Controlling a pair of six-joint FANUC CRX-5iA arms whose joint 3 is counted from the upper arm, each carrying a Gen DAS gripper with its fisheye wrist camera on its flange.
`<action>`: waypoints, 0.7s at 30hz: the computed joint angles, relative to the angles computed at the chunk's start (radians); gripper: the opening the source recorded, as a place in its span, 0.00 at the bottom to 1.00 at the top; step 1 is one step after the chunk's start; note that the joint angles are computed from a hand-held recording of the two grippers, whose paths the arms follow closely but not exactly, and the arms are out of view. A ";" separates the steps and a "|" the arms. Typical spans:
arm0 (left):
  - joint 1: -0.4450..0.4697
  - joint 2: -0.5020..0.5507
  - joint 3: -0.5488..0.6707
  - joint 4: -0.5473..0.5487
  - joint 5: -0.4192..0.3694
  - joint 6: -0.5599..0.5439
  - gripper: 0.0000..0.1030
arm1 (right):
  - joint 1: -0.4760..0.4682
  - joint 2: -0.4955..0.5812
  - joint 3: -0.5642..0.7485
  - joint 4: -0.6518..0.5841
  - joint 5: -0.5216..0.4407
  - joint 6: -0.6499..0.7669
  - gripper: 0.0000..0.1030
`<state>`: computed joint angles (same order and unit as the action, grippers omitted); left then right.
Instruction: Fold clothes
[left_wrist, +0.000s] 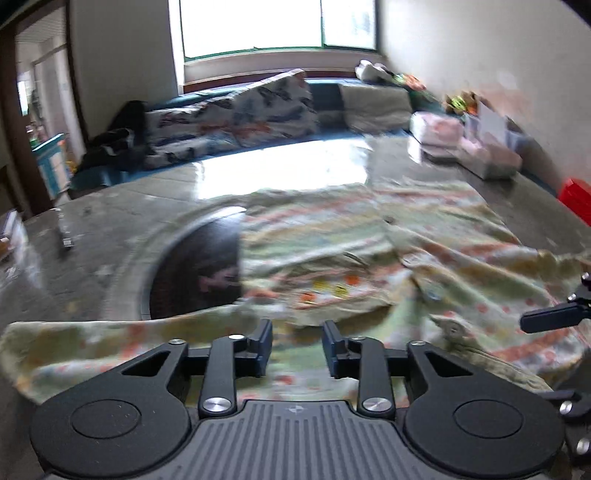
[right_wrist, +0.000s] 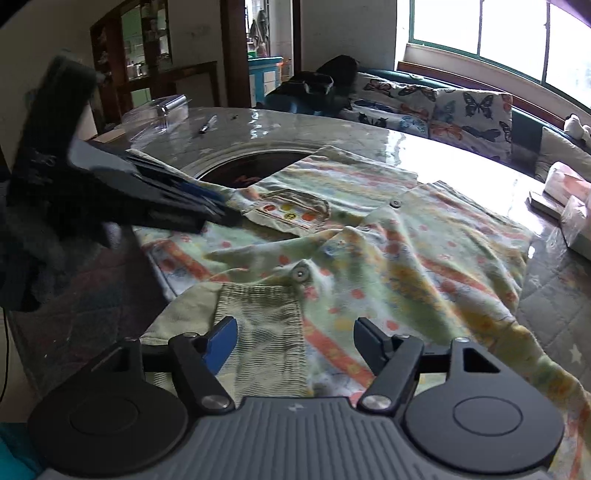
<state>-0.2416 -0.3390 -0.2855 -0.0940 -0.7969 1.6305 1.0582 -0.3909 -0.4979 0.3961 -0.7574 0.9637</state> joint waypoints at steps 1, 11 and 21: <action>-0.005 0.006 -0.001 0.009 0.003 -0.015 0.29 | 0.002 -0.003 -0.001 0.000 0.000 -0.001 0.69; -0.029 0.009 -0.032 0.082 0.033 -0.140 0.26 | 0.022 -0.033 0.002 -0.042 -0.001 0.049 0.68; 0.012 -0.033 -0.090 0.215 0.040 -0.257 0.26 | 0.043 -0.007 0.029 -0.108 -0.020 0.138 0.51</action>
